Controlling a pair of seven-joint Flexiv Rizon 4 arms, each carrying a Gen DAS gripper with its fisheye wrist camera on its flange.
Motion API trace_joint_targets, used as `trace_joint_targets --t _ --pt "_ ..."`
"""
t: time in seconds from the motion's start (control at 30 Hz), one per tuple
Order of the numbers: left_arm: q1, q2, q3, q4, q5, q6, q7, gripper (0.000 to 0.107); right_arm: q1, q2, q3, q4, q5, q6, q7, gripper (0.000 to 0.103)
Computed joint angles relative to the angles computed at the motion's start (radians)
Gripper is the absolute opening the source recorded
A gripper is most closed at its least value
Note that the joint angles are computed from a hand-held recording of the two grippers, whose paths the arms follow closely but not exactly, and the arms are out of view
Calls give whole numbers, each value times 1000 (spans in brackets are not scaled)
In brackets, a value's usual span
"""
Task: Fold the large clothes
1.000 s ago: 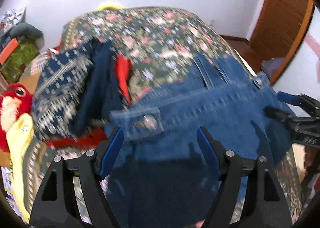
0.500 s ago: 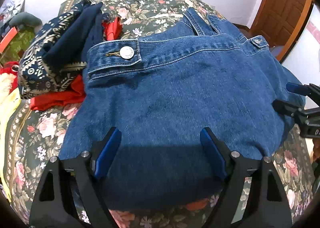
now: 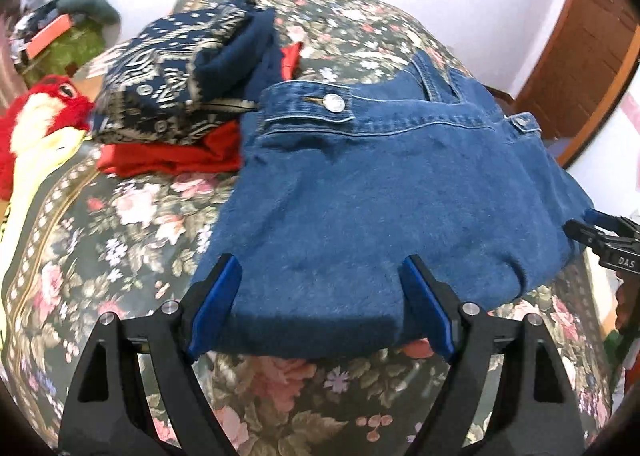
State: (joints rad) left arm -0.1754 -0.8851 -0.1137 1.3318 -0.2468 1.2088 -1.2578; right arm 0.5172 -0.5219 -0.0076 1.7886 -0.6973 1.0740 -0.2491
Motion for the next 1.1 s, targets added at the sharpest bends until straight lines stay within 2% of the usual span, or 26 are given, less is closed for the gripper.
trace_joint_targets --t 0.13,0.23,0.33,0.4,0.5,0.6,0.7,0.77,0.97,1.1 --pt "-16 11 30 21 5 21 -50 83 -1 6 9 3 14 -4 5 92" --pt "-44 34 90 27 21 4 -149 83 7 19 2 12 -6 -2 13 92" --pt "31 75 -6 106 -42 52 -162 83 18 37 -11 31 -49 7 45 92" --pt "89 89 -82 147 -116 47 -159 84 19 43 -11 37 -69 10 65 92" --pt "167 80 -187 174 -233 -4 -127 87 16 49 -5 43 -87 23 81 92" --pt "192 56 -218 170 -318 -93 -117 87 14 52 1 46 -98 25 80 92" --pt "232 26 -292 178 -440 -141 -61 87 18 55 6 48 -111 8 74 92" --pt "222 20 -296 179 -485 -109 -32 87 15 54 13 48 -110 3 66 92" --pt "208 -50 -335 91 -604 -114 16 87 11 46 31 39 -75 -25 29 92" --pt "153 -119 -287 -33 -571 -153 -24 87 10 43 33 39 -55 -12 35 92"
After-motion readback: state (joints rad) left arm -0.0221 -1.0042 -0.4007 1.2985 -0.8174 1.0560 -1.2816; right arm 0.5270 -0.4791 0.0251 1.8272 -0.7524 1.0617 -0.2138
